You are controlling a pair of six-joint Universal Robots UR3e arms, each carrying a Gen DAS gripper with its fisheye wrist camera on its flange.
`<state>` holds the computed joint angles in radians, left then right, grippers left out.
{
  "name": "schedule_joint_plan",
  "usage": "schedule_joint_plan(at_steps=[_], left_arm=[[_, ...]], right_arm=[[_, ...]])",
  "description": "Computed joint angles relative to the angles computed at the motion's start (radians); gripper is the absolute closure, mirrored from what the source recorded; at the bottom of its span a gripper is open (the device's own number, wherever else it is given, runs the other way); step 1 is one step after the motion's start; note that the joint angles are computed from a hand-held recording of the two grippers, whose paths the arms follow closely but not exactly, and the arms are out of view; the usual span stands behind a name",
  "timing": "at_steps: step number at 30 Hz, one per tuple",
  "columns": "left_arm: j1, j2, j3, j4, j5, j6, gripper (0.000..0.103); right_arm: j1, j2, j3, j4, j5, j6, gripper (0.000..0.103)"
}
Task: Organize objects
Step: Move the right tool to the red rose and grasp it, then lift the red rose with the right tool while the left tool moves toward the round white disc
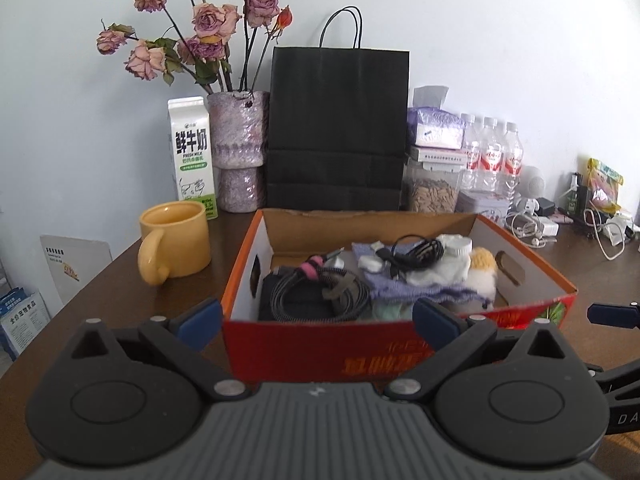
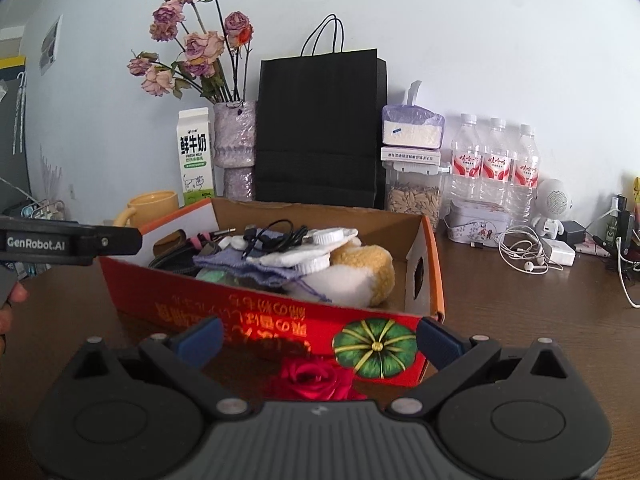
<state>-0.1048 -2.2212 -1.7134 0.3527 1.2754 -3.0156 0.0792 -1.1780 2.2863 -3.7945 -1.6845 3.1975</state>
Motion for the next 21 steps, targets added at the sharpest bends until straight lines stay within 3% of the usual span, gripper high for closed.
schedule_joint_plan(at_steps=[6,11,15,21], left_arm=[[0.017,0.041,-0.102,0.004,-0.015,0.041,0.000],[0.022,0.061,-0.157,0.010,-0.020,0.077,0.000],[0.022,0.062,-0.166,-0.001,-0.016,0.095,0.000],[0.015,0.056,-0.171,-0.019,-0.041,0.137,0.000]], right_arm=[[0.003,0.005,0.022,0.025,0.025,0.006,0.018],[0.006,0.024,-0.023,0.099,0.014,0.016,0.023],[-0.008,0.035,-0.056,0.157,0.027,0.025,0.049],[-0.037,0.035,-0.009,0.067,0.087,0.041,0.063]])
